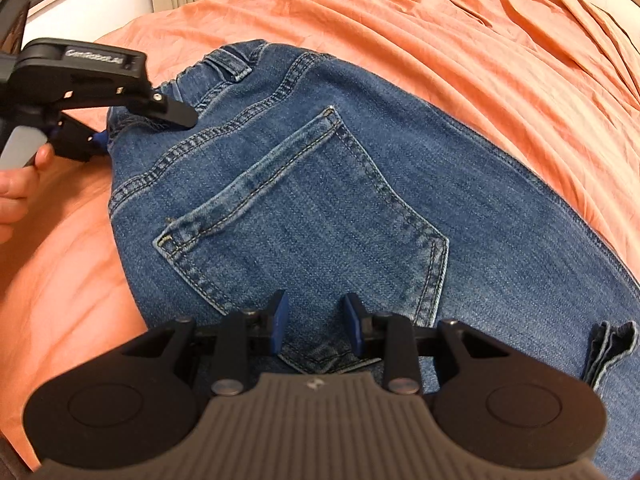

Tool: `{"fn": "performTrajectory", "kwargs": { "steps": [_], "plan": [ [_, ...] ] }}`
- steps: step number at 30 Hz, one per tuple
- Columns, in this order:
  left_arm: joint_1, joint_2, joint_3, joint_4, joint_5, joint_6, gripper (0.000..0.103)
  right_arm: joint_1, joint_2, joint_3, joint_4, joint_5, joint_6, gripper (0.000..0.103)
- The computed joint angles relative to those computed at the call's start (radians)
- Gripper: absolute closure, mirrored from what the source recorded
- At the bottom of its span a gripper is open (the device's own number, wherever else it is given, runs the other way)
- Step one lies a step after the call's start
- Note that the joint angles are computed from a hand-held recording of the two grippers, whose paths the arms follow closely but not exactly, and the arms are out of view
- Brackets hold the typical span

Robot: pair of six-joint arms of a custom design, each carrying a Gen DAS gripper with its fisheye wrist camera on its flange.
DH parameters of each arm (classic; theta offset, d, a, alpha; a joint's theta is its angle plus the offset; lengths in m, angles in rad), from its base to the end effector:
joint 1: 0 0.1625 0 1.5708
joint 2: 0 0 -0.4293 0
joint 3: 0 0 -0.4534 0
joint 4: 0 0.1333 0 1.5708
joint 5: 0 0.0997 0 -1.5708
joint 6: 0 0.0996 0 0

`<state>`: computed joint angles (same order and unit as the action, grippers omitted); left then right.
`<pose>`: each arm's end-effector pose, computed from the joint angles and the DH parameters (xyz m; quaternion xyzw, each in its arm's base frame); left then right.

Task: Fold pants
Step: 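Grasp the jeans waistband by the drawstring with the left gripper, then lift the waistband with the left gripper and fold it over the legs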

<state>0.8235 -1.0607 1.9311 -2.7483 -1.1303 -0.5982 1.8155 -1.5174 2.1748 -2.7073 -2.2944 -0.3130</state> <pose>-0.2952 -0.5773 0.1347 0.0385 0.9642 -0.2513 0.0759 0.1876 -0.4733 0.2939 0.1693 -0.8966 0.2100 0.3512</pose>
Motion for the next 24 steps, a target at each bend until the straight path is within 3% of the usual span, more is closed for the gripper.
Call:
{"fn": "performTrajectory", "kwargs": {
  "steps": [7, 15, 20, 24],
  "plan": [
    [-0.027, 0.003, 0.006, -0.047, 0.037, 0.044, 0.076, 0.000, -0.009, 0.009, -0.010, 0.005, -0.005, 0.075],
    [-0.155, 0.015, -0.019, -0.077, 0.176, 0.166, 0.080, 0.000, -0.083, 0.023, 0.019, 0.037, 0.023, 0.077],
    [-0.262, 0.049, -0.067, -0.080, 0.239, 0.269, 0.082, 0.034, -0.251, 0.071, 0.054, -0.020, 0.039, 0.077],
    [-0.350, 0.102, -0.119, -0.065, 0.293, 0.334, 0.083, 0.032, -0.439, 0.127, 0.119, -0.093, 0.116, 0.075]
  ]
}}
